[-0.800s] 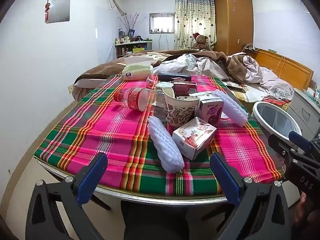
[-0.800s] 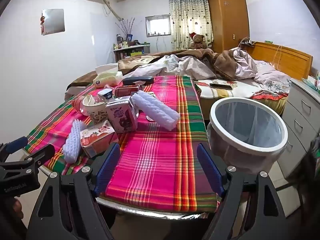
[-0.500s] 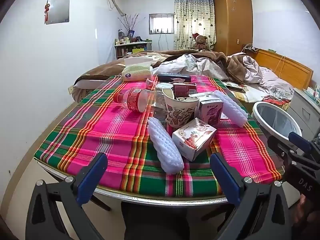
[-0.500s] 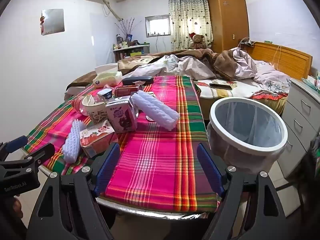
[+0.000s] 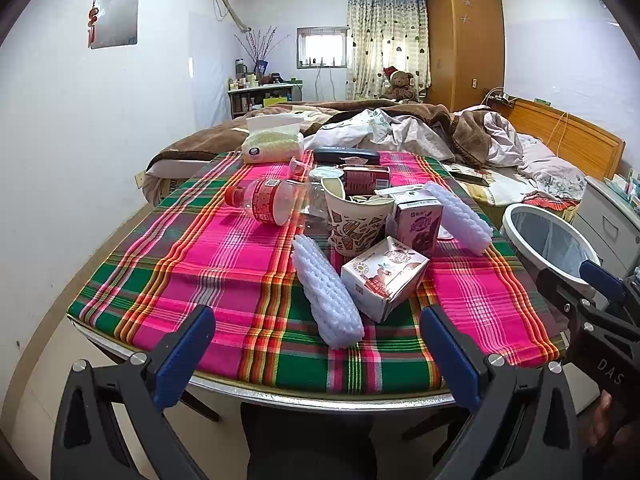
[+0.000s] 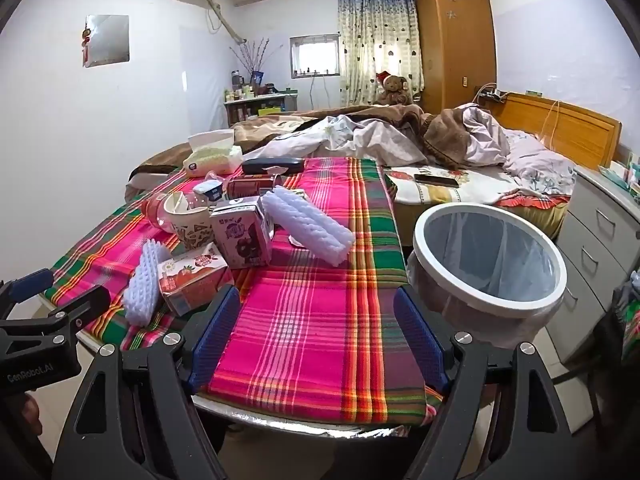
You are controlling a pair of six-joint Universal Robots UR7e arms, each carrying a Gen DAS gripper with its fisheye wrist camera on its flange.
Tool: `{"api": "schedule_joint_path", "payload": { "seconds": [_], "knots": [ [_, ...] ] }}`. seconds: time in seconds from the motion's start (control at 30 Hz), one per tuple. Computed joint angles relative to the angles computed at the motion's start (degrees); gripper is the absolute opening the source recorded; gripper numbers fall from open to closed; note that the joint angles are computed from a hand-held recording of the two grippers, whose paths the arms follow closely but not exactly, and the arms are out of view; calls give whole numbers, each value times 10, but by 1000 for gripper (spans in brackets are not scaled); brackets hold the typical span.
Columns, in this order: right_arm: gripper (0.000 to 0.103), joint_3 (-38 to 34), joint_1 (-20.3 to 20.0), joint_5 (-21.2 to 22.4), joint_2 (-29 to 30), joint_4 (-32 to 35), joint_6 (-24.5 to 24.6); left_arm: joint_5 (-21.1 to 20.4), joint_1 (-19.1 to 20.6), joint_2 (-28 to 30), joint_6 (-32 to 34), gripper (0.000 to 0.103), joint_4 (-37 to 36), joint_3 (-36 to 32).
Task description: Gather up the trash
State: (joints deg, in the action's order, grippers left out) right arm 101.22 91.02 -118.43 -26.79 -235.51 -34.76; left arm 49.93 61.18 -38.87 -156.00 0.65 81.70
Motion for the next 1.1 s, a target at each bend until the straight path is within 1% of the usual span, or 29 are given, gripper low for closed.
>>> {"api": "schedule_joint_path", "payload": {
  "seconds": [1.1],
  "knots": [
    [81, -1, 1, -3, 1, -7, -5, 1, -1, 2, -7, 103, 7, -4]
  ]
}}
